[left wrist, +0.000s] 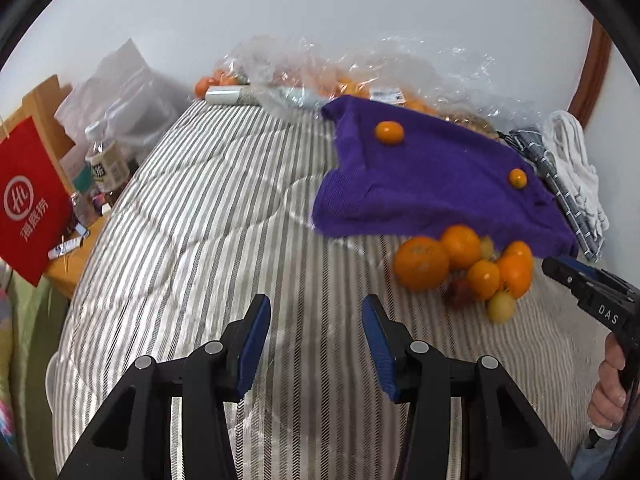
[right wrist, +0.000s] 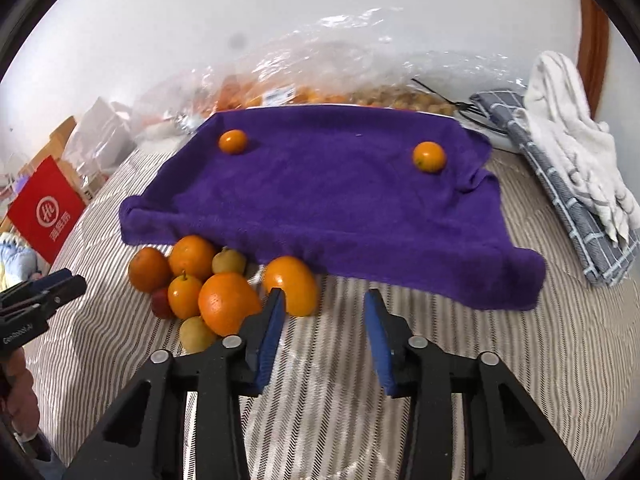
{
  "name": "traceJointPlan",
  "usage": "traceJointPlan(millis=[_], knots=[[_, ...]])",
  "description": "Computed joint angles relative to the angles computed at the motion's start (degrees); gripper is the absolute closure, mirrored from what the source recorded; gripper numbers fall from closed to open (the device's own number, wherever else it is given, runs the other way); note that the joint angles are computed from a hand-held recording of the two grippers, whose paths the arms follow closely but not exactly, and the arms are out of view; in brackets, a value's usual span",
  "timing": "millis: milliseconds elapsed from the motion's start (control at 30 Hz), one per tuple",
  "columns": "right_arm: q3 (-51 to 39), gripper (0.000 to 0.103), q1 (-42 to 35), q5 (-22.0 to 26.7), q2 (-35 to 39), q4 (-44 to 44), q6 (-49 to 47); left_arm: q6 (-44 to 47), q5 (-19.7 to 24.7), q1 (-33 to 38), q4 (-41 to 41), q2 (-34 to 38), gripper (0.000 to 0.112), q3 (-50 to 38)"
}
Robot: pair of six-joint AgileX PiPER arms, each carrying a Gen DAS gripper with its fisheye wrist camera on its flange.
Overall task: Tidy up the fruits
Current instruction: 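Move both open grippers back toward the fruit pile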
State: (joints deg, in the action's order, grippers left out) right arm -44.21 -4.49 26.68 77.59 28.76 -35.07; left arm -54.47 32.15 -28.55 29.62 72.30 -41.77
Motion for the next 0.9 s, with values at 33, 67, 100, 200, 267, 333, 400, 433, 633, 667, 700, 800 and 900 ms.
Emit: traceJointPlan(millis=[33, 67, 100, 200, 267, 333, 400, 433, 633, 667, 700, 800, 900], knots=[[-0.17, 0.070, 0.47, -0.35, 0.57, -0.57, 0.32, -1.77, -0.30, -0.43, 1.73, -0.09, 0.067, 0.73], [-0.33, 0.073, 0.62, -0.31, 0.95, -0.33, 0.02, -2.84, -0.38, -0.76, 2.94, -0.03, 0.067, 1.10], [-0.78, 0.073, 0.37, 0.28, 1.62, 0.93, -1.57, -3.71, -0.55, -0.99, 3.98, 0.11, 0.067, 1.45], [-1.87, 0.074, -0.10, 2.25, 3.47, 3.47, -5.32, -3.40, -2.45, -0.33, 3.37, 0.50, 0.067, 2.43], [-2.32, 0.074, -0.11, 3.16, 4.42, 4.28, -6.87, -1.95, -4.07, 0.64, 1.40, 1.10, 0.067, 3.00], [-3.03, 0.074, 0.04, 4.06, 5.64, 4.43, -7.64, 1.66, -6.33, 2.08, -2.52, 1.81, 0.067, 3.59], [-3.38, 0.073, 0.54, 3.90, 6.71, 4.84, -8.25, -0.66, -8.40, 2.12, -0.40, 1.40, 0.067, 4.85], [-3.55, 0.073, 0.93, 3.56, 7.36, 5.18, -8.67, -0.17, -9.27, 2.44, -0.79, 1.48, 0.067, 5.13], [-5.20, 0.072, 0.96, 3.99, 10.18, 9.57, -12.18, 4.53, -11.84, 4.06, -4.67, 1.20, 0.066, 5.77], [-5.29, 0.073, 0.90, 3.90, 10.35, 10.11, -12.50, 6.79, -12.28, 4.72, -7.07, 1.14, 0.066, 5.75], [-5.33, 0.073, 0.98, 3.80, 10.34, 9.96, -12.50, 8.50, -12.54, 5.28, -8.74, 1.16, 0.065, 5.66], [-3.39, 0.073, 2.21, 0.60, 8.90, 9.09, -13.16, 11.00, -14.31, 6.27, -10.41, 1.13, 0.065, 6.30], [-0.98, 0.073, 2.27, -1.80, 6.73, 7.62, -12.35, 2.73, -15.24, 4.40, -1.41, 0.59, 0.065, 7.88]])
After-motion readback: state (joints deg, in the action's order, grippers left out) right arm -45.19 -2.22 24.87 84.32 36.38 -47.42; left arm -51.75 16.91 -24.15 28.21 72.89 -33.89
